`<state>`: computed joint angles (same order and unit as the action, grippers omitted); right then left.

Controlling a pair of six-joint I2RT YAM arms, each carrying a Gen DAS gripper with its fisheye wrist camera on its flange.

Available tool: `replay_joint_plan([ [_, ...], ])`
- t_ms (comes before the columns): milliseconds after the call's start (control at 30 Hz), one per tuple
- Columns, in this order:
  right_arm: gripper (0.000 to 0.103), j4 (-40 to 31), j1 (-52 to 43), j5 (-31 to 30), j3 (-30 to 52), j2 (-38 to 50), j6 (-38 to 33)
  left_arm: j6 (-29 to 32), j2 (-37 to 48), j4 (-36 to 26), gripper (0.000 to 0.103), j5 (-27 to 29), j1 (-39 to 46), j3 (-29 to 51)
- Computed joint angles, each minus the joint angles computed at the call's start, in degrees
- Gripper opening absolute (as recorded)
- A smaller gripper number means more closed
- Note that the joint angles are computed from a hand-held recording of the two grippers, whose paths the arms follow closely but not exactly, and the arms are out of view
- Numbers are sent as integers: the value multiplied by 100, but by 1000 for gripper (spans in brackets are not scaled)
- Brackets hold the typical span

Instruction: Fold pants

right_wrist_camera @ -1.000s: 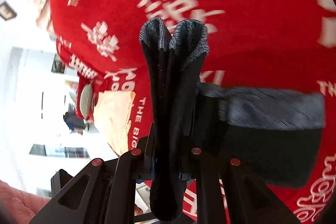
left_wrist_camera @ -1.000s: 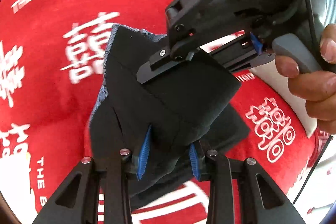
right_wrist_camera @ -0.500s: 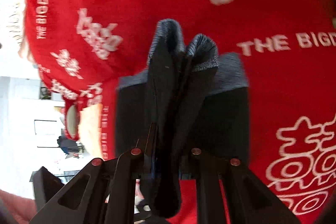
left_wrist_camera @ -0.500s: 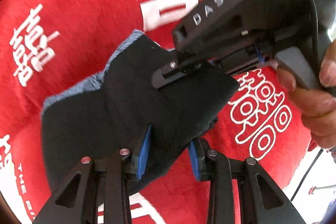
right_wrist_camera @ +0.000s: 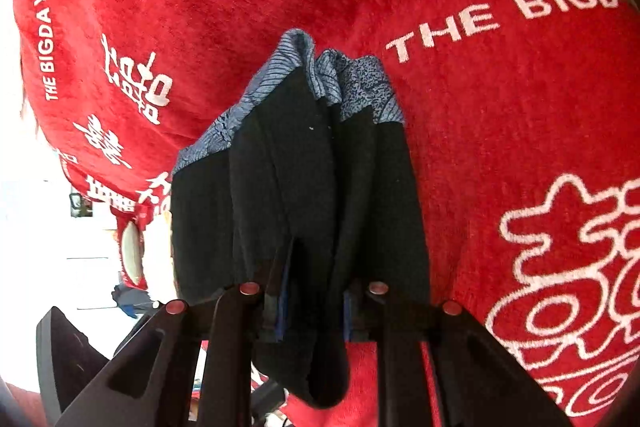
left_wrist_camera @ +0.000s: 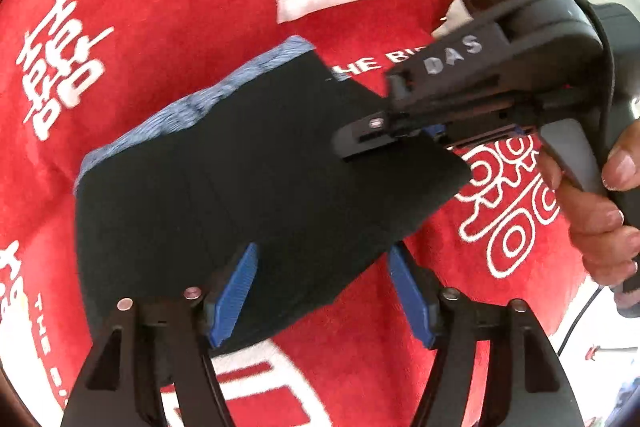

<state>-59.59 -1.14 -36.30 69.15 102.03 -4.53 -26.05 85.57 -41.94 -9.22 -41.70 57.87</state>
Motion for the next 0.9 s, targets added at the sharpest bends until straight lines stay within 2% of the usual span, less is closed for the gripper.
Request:
replay_joint_plan([
  [100,25,52,263,365,-17,-218,130,-66,-452,-258,69,53,205,-164],
  [200,33,94,544,809,-66,-426,294,-5,-834,-462,69,-50,590,-312],
  [267,51,19,684,1390,-130,-607,334,91,-1038,-556,69,-70,1043,-380],
  [300,52,17,734,1503,-181,-660,361,151,-1106,-590,69,-70,1275,-399],
  [433,52,17,754,1639,-355,-876,610,534,-1045,-495,69,3,2332,-373],
  [600,52,-4,1090,2582,-142,-1212,957,836,-592,-219,69,30,3503,-140],
  [633,49,39,1152,2603,-82,-1271,992,849,-401,-133,69,55,3630,-29],
  [667,38,77,1187,2561,-7,-1313,984,856,-174,-92,69,109,3853,125],
  [700,34,118,1256,2508,71,-1323,993,833,27,-67,69,166,3998,260],
  [800,32,201,1477,2230,290,-1158,1015,706,532,100,69,280,4270,498],
  [900,32,315,1827,2246,259,-950,1091,654,987,232,69,291,4365,534],
])
